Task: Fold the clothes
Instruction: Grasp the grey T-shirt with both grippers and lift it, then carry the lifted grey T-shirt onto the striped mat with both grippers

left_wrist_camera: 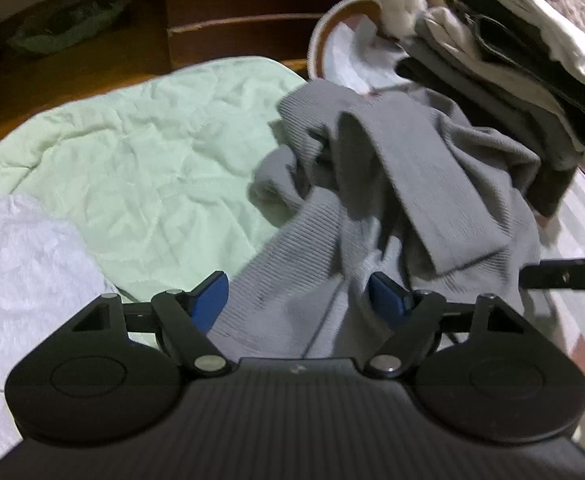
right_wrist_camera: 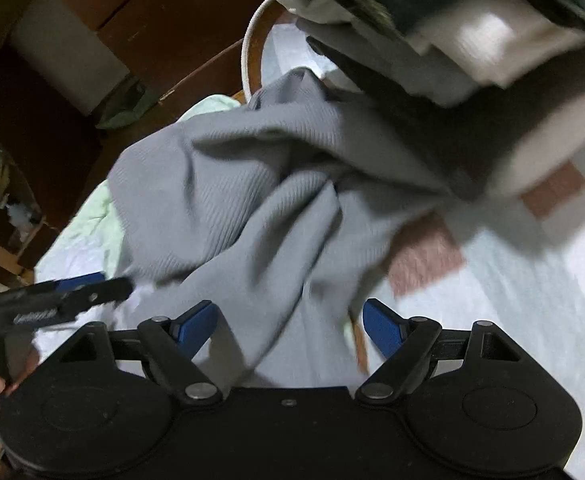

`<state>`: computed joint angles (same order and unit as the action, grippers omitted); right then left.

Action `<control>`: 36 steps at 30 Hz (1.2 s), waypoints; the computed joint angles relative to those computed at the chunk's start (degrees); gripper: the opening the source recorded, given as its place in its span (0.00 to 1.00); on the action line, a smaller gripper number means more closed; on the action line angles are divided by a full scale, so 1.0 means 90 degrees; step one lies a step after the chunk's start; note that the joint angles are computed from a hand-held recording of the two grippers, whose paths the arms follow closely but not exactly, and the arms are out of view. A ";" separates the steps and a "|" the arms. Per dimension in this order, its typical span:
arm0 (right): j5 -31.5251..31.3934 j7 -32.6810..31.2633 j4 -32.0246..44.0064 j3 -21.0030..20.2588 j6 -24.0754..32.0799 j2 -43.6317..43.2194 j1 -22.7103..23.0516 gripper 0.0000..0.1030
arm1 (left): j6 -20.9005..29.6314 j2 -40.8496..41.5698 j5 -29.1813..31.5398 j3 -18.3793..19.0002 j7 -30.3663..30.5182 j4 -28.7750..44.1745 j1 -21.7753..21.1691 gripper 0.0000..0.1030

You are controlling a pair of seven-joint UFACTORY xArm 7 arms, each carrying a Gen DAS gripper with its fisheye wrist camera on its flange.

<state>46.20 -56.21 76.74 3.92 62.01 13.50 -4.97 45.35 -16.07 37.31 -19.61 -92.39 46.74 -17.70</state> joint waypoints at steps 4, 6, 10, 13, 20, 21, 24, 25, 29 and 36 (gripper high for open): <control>-0.0005 -0.0047 0.0059 0.0151 -0.0523 0.0217 0.0210 0.82 | -0.0092 -0.0065 0.0452 -0.0082 -0.0609 -0.0199 0.0173 0.76; 0.0088 0.0007 0.0053 0.0225 -0.0618 0.0300 0.0247 0.71 | -0.0085 -0.0108 0.0686 -0.0117 -0.0865 -0.0279 0.0231 0.78; 0.0636 -0.0902 -0.0453 0.0357 -0.0987 -0.0132 0.0201 0.26 | -0.0627 -0.0146 0.1019 0.0052 -0.0936 -0.0583 0.0313 0.92; 0.1338 -0.2036 -0.1075 0.0280 -0.1263 -0.0849 0.0257 0.18 | -0.2048 -0.0119 0.0471 0.0496 -0.0593 -0.1031 0.0361 0.94; 0.2231 -0.3376 -0.2366 -0.0349 -0.1823 -0.2605 0.0636 0.16 | -0.3454 -0.0095 -0.0459 0.0485 0.0095 -0.1239 0.0529 0.10; 0.2243 -0.3375 -0.2501 -0.0438 -0.1936 -0.2810 0.0681 0.16 | -0.3132 -0.0086 -0.0353 0.0250 0.0196 -0.1020 0.0618 0.10; 0.2070 -0.3254 -0.2760 -0.0717 -0.2452 -0.3298 0.0704 0.15 | -0.2082 0.0024 0.0523 -0.0511 0.0309 -0.0199 0.0832 0.09; 0.2001 -0.3209 -0.2830 -0.0803 -0.2625 -0.3446 0.0703 0.15 | -0.1743 0.0105 0.0882 -0.0672 0.0363 0.0097 0.0794 0.09; 0.1506 -0.3006 -0.2790 -0.1241 -0.3081 -0.3804 0.0587 0.13 | -0.1636 0.0543 0.1859 -0.0822 0.0248 0.1018 0.0532 0.07; 0.0491 -0.2602 -0.2358 -0.1982 -0.4117 -0.3834 0.0200 0.13 | -0.1417 0.2613 0.3084 -0.0816 0.0816 0.3506 -0.0257 0.05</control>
<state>50.62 -79.63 55.51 -13.92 24.96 -21.00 -3.16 32.61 7.45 65.06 -26.95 -85.04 78.30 -20.01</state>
